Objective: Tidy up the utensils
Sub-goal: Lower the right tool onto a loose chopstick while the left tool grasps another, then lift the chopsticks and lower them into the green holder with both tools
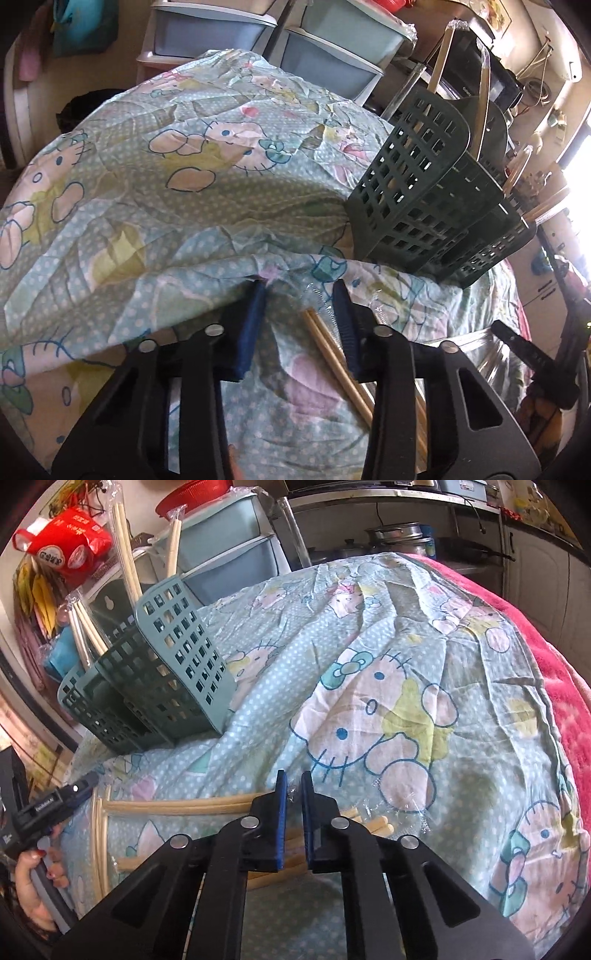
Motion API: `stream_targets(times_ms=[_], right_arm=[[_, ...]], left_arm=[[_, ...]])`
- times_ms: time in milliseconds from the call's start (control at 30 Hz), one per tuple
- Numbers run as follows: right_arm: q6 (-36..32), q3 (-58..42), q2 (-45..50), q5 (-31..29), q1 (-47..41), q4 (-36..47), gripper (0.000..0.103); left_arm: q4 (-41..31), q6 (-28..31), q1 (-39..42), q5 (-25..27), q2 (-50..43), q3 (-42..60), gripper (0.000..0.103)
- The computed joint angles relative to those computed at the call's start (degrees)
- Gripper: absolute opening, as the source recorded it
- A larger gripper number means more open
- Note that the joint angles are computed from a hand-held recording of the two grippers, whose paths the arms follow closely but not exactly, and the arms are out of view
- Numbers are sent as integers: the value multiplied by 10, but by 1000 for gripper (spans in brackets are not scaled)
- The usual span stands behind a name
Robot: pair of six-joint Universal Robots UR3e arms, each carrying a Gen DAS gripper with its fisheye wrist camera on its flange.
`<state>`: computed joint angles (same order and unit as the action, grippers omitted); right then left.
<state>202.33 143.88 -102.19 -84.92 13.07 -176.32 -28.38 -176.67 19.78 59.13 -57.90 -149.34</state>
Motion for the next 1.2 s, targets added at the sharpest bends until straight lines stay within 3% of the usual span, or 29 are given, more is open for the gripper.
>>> stream_targets(times_ms=[400, 567, 900, 1033, 1133, 1200], right_arm=[[23, -8, -51, -3, 33, -33, 7], [23, -50, -56, -24, 72, -28, 7], [23, -101, -62, -41, 121, -33, 6], [24, -116, -59, -53, 142, -39, 6], [19, -128, -60, -61, 154, -42, 6], [17, -138, -63, -69, 164, -40, 6]], left_arm=[[-39, 22, 19, -9, 29, -5, 14], [-143, 70, 76, -63, 90, -9, 9], [-470, 217, 199, -180, 268, 36, 3], [-669, 314, 266, -225, 340, 98, 3], [-842, 418, 322, -253, 371, 166, 3], [-990, 521, 370, -269, 375, 228, 2]])
